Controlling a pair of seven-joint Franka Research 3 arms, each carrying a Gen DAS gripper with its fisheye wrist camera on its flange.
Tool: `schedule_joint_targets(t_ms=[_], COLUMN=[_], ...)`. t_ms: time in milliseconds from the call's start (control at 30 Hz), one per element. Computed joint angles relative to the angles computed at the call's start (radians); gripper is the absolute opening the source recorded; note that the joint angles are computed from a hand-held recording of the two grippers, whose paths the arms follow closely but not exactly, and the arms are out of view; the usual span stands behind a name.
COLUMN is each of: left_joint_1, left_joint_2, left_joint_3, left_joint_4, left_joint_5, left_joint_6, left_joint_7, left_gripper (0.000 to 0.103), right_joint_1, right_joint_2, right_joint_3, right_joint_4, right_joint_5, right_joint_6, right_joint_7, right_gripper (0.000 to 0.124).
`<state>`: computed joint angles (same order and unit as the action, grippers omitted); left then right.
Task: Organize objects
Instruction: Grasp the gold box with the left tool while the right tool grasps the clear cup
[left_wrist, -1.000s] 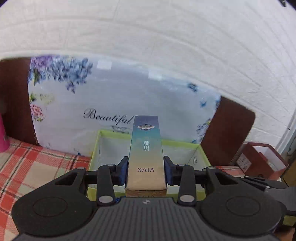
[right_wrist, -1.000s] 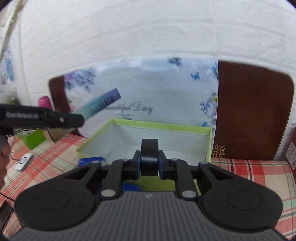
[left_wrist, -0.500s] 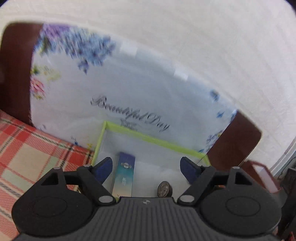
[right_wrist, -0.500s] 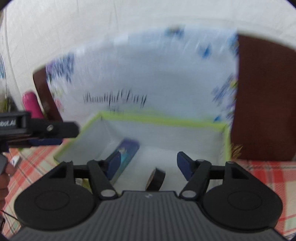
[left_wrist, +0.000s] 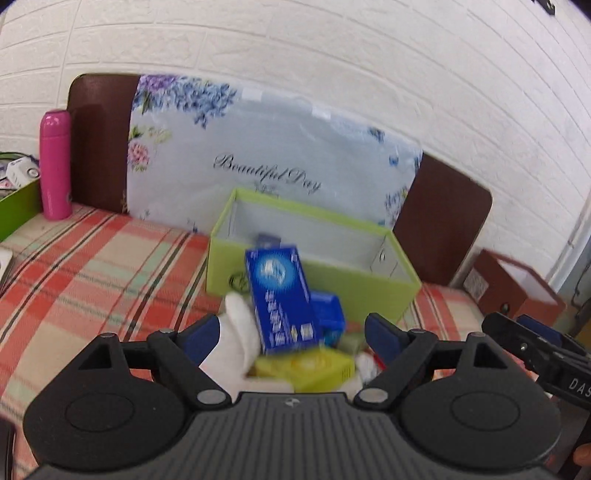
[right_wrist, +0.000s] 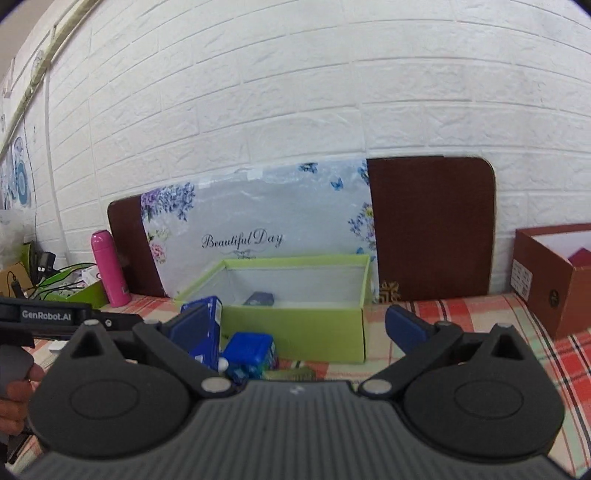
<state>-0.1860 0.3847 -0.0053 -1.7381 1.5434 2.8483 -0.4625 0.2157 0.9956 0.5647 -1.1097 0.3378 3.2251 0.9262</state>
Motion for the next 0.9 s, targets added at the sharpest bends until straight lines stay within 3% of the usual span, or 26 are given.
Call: schedule_joint_targets(t_ms=[67, 167, 333, 600, 667, 833, 867, 900], left_joint_1=[-0.007, -0.010, -0.023, -0.052, -0.054, -0.059, -0.054, -0.047], left_joint_2=[-0.012, -0.023, -0.021, 0.028, 0.042, 0.088, 0.101, 0.116], left_joint_3=[-0.008, -0.019, -0.031, -0.020, -0.019, -0.001, -0.003, -0.008], left_joint_4=[-0.031, -0.069, -0.109, -0.096, -0.086, -0.042, -0.031, -0.017], left_joint_5=[-0.018, -0.045, -0.079, -0.062, -0.061, -0.077, -0.107, -0.150], left_joint_6=[-0.017, -0.010, -0.006, 0.041, 0.059, 0.102, 0.112, 0.124], left_joint_7=[0.020, 0.044, 0.089, 0.129, 0.145, 0.157, 0.189, 0.237], left_gripper=[0.089, 0.089, 0.089, 0.086, 0.073, 0.054, 0.044, 0.041], right_joint_1=[-0.022, -0.010, -0.050, -0.059, -0.058, -0.054, -0.048, -0.043], right_joint_2=[-0.054, -0.119, -0.164, -0.167, -0.166, -0.171, -0.174, -0.177], right_joint_3=[-0.012, -0.082, -0.081, -0.098, -0.104, -0.124, -0.134, -0.144], right_joint_4=[-0.111, -0.235, -0.390, -0.456, -0.456, -0.455, -0.455, -0.456], right_joint_5=[0.017, 0.024, -0.043, -0.163, -0.185, -0.208, -0.206, -0.204], right_joint_6=[0.043, 0.095, 0.169, 0.173, 0.162, 0.163, 0.168, 0.173], right_joint_7=[0.015, 0.072, 0.108, 0.174, 0.198, 0.255, 0.266, 0.278], right_gripper=[0.103, 0.103, 0.103, 0.103, 0.103, 0.103, 0.103, 0.103])
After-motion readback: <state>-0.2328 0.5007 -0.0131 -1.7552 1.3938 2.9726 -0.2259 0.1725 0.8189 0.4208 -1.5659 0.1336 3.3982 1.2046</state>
